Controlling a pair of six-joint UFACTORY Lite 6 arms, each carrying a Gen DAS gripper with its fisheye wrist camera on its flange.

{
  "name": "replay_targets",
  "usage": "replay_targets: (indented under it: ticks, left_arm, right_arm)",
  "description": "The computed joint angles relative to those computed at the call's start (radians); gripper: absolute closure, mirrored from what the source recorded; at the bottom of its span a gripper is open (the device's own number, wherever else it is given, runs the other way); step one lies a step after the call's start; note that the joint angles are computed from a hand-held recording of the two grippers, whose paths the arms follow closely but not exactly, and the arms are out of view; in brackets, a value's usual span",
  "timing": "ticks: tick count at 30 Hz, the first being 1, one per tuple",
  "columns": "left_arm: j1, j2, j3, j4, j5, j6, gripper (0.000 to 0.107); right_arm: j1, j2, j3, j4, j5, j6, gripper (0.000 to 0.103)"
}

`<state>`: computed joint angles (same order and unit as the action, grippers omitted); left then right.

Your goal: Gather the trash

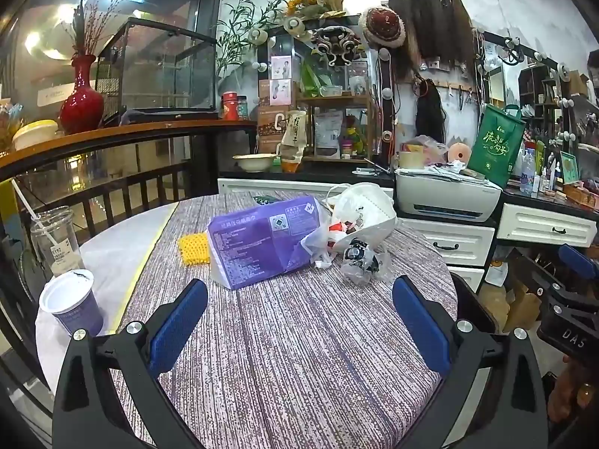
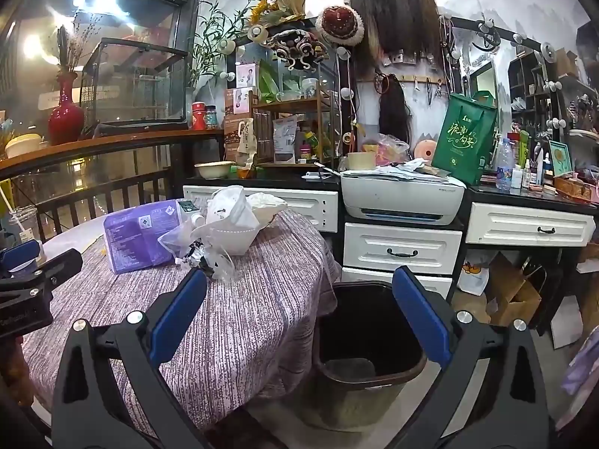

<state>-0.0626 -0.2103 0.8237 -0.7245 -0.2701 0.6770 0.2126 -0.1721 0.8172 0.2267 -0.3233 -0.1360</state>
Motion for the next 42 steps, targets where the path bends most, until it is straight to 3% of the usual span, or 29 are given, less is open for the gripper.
replay_targets:
  ticks: [42]
  left_arm:
    - [0.016,0.009,-0.007,0.075,0.004,-0.073,0.009]
  right_arm:
    - [-0.001,-0.01,0.011,-0.009,0.033,0.021,0.005]
